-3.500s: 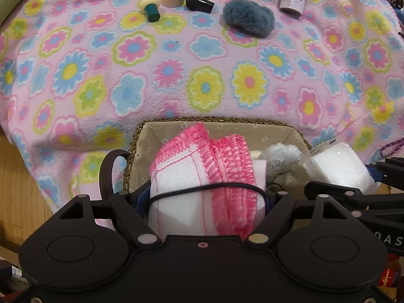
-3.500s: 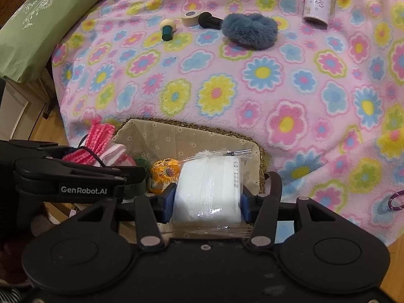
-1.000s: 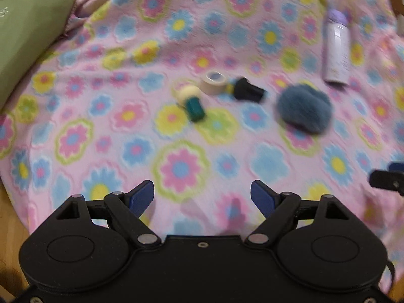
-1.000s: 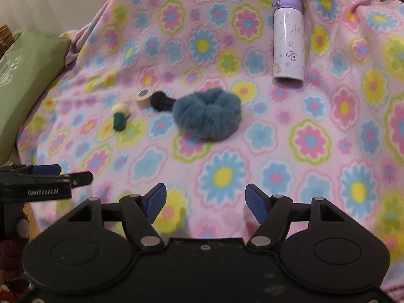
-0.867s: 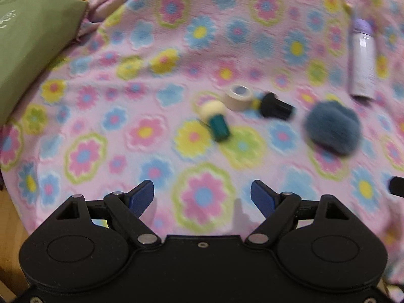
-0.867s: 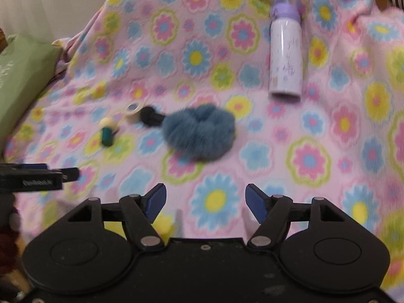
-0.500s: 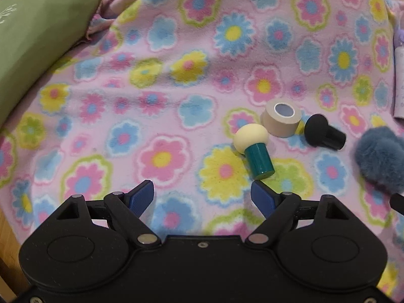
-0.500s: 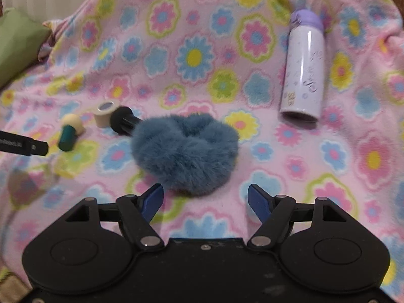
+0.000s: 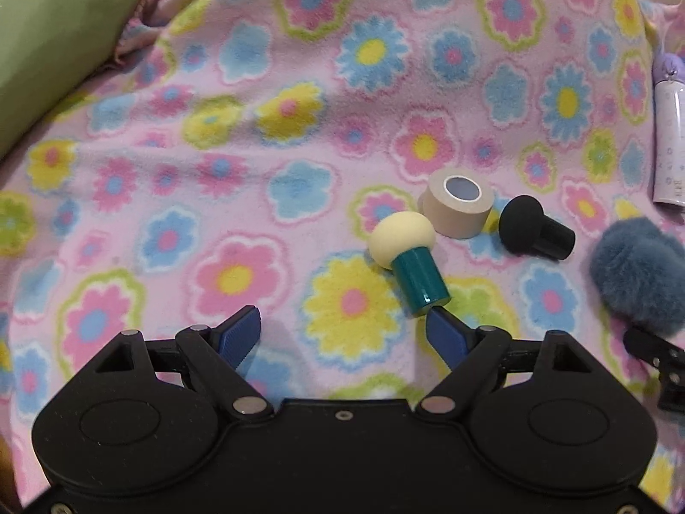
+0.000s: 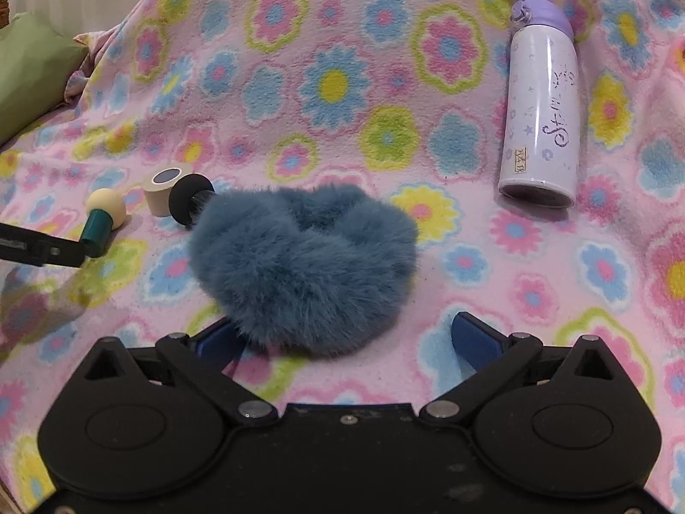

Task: Organize soft objects
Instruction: 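Reach the left tool to the cream-and-teal sponge stamp while the right tool reaches the blue scrunchie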

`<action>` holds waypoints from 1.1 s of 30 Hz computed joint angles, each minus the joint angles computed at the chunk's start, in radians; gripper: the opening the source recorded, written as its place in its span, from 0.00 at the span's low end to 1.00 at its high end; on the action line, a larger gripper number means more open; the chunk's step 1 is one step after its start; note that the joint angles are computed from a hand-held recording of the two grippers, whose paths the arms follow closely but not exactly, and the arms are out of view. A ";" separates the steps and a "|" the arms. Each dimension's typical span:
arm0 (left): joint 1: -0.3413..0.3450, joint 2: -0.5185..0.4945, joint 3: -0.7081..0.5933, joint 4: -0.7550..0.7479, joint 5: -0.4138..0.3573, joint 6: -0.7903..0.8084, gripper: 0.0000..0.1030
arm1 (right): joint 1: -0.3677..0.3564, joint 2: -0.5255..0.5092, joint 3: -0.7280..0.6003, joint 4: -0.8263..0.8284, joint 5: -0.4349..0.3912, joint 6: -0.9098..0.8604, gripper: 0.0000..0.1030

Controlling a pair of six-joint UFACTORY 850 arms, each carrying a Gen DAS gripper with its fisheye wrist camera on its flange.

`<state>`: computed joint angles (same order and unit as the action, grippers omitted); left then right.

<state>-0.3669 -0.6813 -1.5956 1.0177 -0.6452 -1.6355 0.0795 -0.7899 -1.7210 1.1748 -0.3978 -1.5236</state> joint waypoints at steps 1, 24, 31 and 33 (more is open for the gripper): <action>-0.005 0.013 0.018 0.028 -0.008 -0.019 0.78 | 0.001 0.000 0.001 0.000 0.003 -0.002 1.00; -0.001 -0.088 -0.106 0.037 0.003 0.192 0.79 | 0.002 0.001 0.004 0.010 0.009 -0.006 1.00; 0.023 -0.088 -0.084 0.157 0.113 0.194 0.80 | 0.002 -0.001 0.003 0.010 0.009 -0.006 1.00; 0.030 -0.082 -0.067 0.224 0.155 0.161 0.80 | 0.002 0.000 0.003 0.011 0.010 -0.007 1.00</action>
